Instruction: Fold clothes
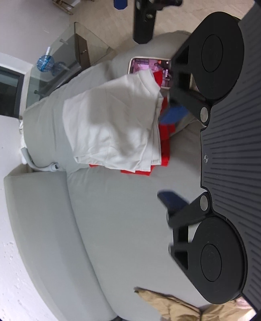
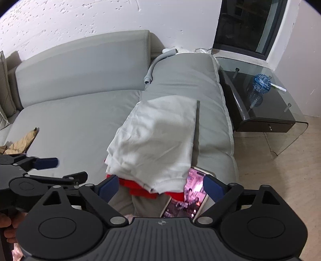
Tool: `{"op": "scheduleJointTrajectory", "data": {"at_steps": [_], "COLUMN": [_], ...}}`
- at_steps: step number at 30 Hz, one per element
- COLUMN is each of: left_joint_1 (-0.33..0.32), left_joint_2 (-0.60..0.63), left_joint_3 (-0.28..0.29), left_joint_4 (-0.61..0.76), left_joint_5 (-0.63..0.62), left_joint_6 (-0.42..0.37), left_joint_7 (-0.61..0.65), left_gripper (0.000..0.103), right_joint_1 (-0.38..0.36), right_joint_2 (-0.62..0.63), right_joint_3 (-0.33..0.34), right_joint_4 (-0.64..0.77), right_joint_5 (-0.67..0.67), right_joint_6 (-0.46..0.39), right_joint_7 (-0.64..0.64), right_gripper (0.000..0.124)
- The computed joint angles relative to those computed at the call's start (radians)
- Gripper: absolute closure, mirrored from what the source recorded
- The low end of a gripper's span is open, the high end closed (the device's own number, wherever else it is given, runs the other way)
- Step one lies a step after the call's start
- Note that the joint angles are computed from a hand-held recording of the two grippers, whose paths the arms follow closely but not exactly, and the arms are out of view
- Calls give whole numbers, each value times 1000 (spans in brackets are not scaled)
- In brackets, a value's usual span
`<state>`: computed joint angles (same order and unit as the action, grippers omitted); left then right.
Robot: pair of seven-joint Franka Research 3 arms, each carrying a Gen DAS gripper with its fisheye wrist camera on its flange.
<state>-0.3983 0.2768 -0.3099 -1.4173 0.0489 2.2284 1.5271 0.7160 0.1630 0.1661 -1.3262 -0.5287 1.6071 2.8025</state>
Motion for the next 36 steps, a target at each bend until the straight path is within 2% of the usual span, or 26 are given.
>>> {"op": "scheduleJointTrajectory", "data": {"at_steps": [2, 4, 10, 13, 19, 36], "left_joint_1": [9, 11, -10, -9, -3, 3], "left_joint_2": [-32, -46, -42, -46, -52, -60], "left_joint_3": [-2, -2, 4, 4, 4, 1], "left_joint_4": [-27, -30, 27, 25, 15, -2], "left_joint_5": [-15, -20, 36, 30, 12, -16], "left_joint_6": [13, 3, -98, -109, -107, -110], "left_joint_7": [2, 7, -5, -7, -4, -16], "left_gripper": [8, 0, 0, 0, 0, 1], "right_joint_1": [13, 35, 103, 125, 138, 123], "right_joint_2": [28, 60, 134, 161, 161, 141], "right_joint_3": [4, 1, -35, -52, -71, -63], "right_joint_4": [52, 109, 251, 304, 311, 271], "right_joint_5": [-4, -19, -43, -33, -13, 19], "right_joint_6": [-37, -76, -167, -206, -204, -176], "right_joint_7": [-16, -33, -83, -97, -91, -53], "right_gripper": [27, 24, 22, 22, 22, 22]}}
